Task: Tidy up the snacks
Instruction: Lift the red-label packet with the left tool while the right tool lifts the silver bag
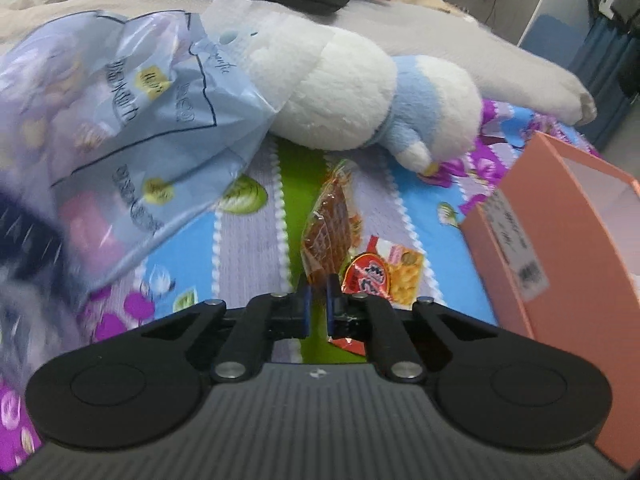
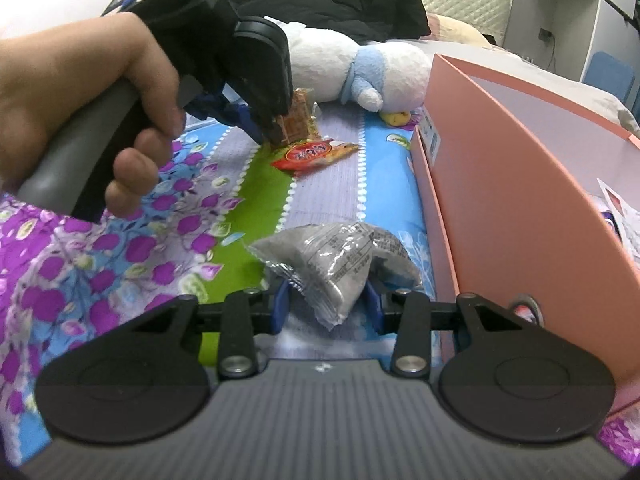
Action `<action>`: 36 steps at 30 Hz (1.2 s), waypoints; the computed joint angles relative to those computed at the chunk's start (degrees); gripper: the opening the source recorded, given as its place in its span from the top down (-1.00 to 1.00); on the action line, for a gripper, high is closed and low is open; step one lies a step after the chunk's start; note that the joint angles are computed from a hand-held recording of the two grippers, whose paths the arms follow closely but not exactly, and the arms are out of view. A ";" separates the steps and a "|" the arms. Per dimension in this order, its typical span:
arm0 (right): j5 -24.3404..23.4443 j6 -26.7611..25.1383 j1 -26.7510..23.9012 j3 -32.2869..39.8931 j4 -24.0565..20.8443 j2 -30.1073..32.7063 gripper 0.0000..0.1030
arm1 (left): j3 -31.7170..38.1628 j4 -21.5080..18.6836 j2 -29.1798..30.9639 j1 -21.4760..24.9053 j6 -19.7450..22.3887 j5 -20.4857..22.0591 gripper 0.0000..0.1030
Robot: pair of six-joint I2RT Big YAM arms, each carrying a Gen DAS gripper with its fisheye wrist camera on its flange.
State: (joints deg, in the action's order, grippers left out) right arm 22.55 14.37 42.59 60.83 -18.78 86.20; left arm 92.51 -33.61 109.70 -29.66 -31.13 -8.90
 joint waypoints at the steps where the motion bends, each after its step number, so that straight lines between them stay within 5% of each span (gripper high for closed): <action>1: -0.22 0.07 0.13 -0.43 -0.02 -0.53 0.18 | -1.51 0.55 -1.13 -0.37 -0.45 -0.29 0.85; 19: -1.58 0.15 5.93 -9.44 -5.31 -12.29 0.18 | -30.36 5.26 -22.97 -9.61 -18.11 -6.46 0.85; 28: -1.11 1.30 8.19 -13.05 -9.42 -18.51 0.20 | -40.57 5.82 -33.02 -16.66 -30.86 -9.54 0.85; 34: -4.25 6.31 7.53 -14.35 -11.49 -20.52 0.15 | -42.09 2.97 -36.31 -19.29 -32.33 -10.21 0.82; 36: -4.59 7.95 7.46 -14.57 -12.34 -21.16 -0.04 | -41.37 0.89 -36.21 -19.45 -31.46 -9.55 0.65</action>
State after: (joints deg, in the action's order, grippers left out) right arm 17.96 22.32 50.05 46.26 -31.12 65.04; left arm 51.13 -32.72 73.50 -49.11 -62.59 -18.45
